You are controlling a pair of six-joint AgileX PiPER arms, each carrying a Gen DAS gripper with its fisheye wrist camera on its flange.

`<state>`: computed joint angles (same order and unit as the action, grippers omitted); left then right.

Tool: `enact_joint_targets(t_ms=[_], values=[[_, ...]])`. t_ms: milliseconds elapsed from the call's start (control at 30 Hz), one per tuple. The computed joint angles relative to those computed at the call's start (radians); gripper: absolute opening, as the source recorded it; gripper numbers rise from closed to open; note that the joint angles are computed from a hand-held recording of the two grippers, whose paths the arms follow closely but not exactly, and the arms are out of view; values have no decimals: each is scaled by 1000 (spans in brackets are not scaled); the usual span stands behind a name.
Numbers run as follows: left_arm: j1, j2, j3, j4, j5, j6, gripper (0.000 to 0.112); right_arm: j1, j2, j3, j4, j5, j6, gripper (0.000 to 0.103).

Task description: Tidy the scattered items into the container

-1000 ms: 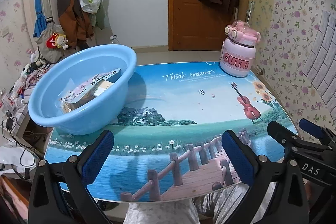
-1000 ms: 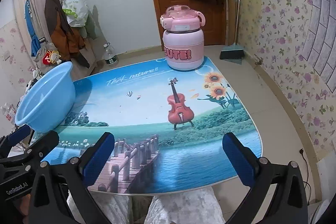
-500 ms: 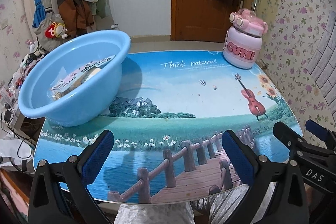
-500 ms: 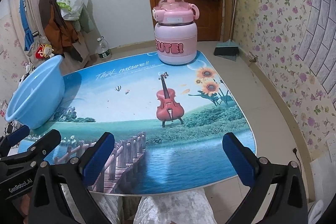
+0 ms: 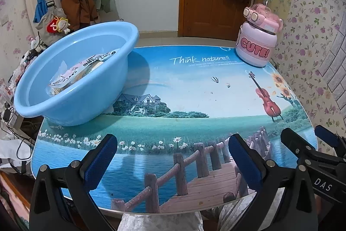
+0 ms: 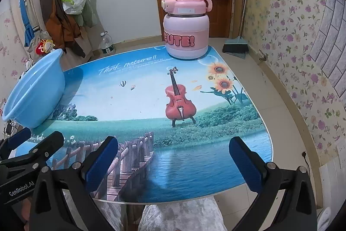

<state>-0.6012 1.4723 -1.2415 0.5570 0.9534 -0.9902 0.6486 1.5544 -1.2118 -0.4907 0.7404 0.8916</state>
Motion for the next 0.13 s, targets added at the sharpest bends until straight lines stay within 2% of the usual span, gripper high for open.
enact_joint_targets(t_ms=[133], values=[[9,0,-4,-3,-2,13,103,-3,12,-15,9,8,-23,103]])
